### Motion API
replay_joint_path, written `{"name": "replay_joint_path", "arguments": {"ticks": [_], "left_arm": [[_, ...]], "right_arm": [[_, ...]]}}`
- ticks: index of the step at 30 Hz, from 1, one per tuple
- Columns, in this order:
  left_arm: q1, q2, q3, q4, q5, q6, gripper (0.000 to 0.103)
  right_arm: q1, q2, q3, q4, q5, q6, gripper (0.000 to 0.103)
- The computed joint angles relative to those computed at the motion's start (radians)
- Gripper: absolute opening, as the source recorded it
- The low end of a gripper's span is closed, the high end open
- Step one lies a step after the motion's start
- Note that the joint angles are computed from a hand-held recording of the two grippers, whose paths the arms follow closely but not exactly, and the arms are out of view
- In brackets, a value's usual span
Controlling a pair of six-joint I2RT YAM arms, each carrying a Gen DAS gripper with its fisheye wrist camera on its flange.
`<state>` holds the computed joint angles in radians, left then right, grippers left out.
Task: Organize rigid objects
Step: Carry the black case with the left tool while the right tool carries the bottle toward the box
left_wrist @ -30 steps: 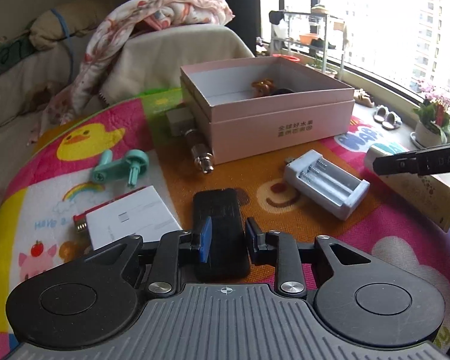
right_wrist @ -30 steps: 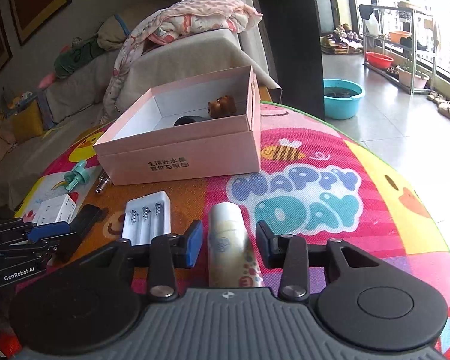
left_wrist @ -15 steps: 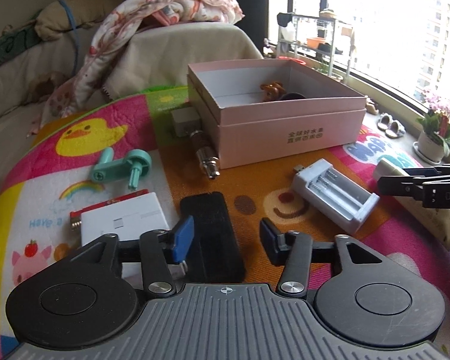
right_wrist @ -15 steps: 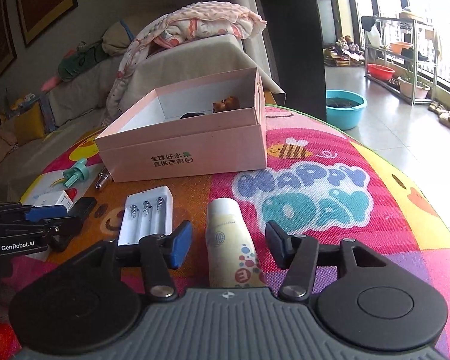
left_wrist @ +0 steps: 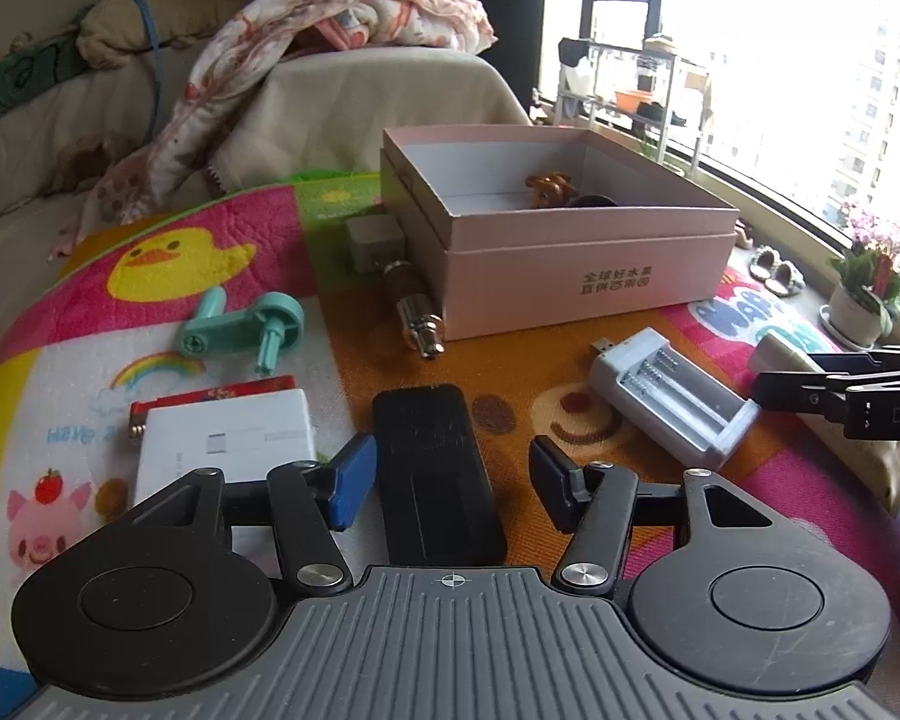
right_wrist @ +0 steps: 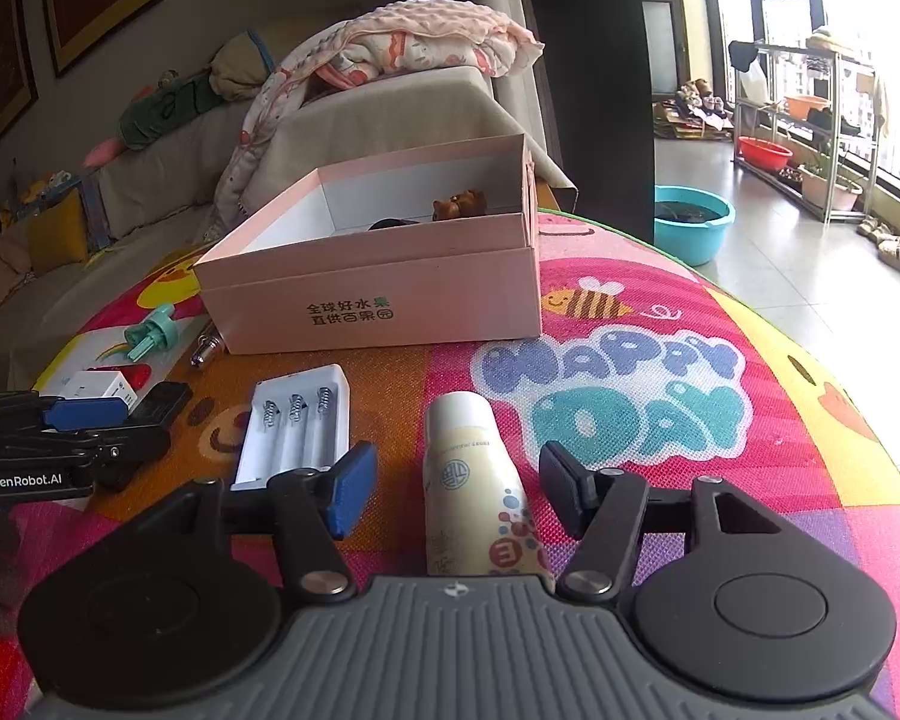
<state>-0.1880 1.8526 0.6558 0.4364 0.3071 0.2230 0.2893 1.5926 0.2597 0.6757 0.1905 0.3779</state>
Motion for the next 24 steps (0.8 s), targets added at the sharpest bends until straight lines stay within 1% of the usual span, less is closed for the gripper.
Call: {"name": "replay_joint_path", "arguments": {"ticks": [1, 3, 4, 6, 9, 13, 15, 17, 20, 22, 24], "left_arm": [[-0.008, -0.004, -0.020, 0.024, -0.003, 0.005, 0.055], [-0.027, -0.032, -0.045, 0.016, -0.012, 0.040, 0.048], [-0.031, -0.046, -0.051, -0.003, 0.002, 0.051, 0.046], [-0.027, -0.063, -0.059, -0.035, 0.045, 0.059, 0.046], [-0.025, -0.056, -0.080, 0.003, 0.054, 0.057, 0.047], [0.004, -0.029, -0.057, 0.007, 0.113, -0.012, 0.047], [0.008, -0.024, -0.041, -0.008, 0.123, -0.031, 0.046], [-0.002, -0.023, -0.035, -0.011, 0.108, -0.036, 0.046], [-0.042, -0.034, -0.047, 0.003, 0.037, -0.031, 0.046], [-0.066, -0.040, -0.069, 0.038, -0.011, -0.027, 0.044], [-0.072, -0.039, -0.087, 0.070, -0.020, -0.006, 0.044]], "right_arm": [[-0.001, 0.001, -0.001, 0.002, -0.004, -0.001, 0.063], [-0.004, 0.000, -0.003, 0.003, -0.009, -0.001, 0.063], [-0.005, -0.001, -0.003, 0.004, -0.011, -0.002, 0.064], [-0.005, -0.001, -0.002, 0.002, -0.014, -0.004, 0.065], [0.000, -0.001, 0.003, -0.007, -0.010, -0.009, 0.066], [0.013, 0.001, 0.009, -0.018, 0.009, -0.012, 0.066], [0.018, 0.002, 0.012, -0.022, 0.016, -0.014, 0.066], [0.020, 0.004, 0.014, -0.025, 0.021, -0.017, 0.066], [0.024, 0.006, 0.017, -0.028, 0.027, -0.019, 0.066], [0.027, 0.007, 0.018, -0.030, 0.031, -0.020, 0.066], [0.031, 0.005, 0.023, -0.042, 0.038, -0.022, 0.066]]}}
